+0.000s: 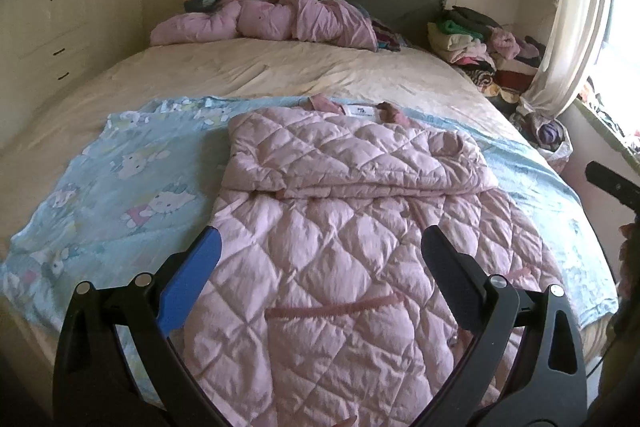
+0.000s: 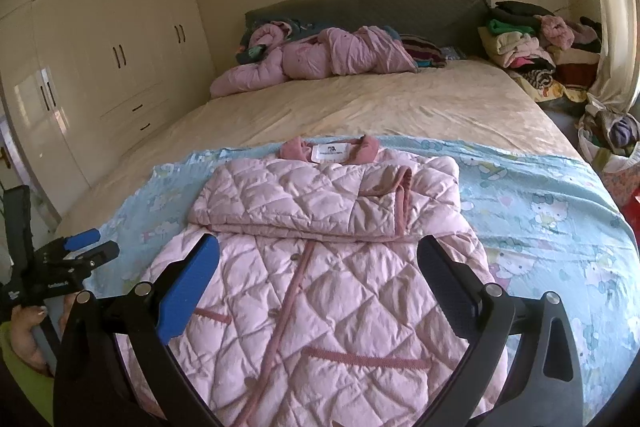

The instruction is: Fold large clothes

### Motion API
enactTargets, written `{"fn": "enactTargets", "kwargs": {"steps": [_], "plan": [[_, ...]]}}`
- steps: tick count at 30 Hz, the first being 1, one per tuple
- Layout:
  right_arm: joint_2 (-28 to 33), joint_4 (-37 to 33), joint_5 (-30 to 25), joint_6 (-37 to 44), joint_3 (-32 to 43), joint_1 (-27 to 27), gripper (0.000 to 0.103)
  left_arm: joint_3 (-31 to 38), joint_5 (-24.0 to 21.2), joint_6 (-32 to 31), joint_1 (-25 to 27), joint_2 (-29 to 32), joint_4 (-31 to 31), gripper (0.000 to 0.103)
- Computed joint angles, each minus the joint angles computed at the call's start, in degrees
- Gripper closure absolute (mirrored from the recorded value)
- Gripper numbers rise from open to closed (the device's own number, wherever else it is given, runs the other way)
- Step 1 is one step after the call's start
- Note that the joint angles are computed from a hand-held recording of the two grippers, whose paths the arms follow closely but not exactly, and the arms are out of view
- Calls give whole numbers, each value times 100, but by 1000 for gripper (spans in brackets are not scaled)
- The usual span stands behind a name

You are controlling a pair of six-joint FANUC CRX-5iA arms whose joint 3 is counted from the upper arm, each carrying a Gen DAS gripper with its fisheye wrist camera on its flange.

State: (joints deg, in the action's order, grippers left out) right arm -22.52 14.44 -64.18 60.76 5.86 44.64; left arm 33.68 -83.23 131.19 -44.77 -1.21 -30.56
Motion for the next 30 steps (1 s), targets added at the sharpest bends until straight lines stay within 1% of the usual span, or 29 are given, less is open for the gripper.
{"fn": "enactTargets", "kwargs": {"steps": [10,19,30], "plan": [[-453,-47,-109,-106,-432,-17,4,-91,-369,191,-386,-7,-281,10],[-826,-80,-291,-176,-766,-37,4,-233,-520,409,-683,-21,-433,10],[-1129,-256,-447,-261,-1102,-128,4,-442,-658,500,-871,-67,-457,10]]}}
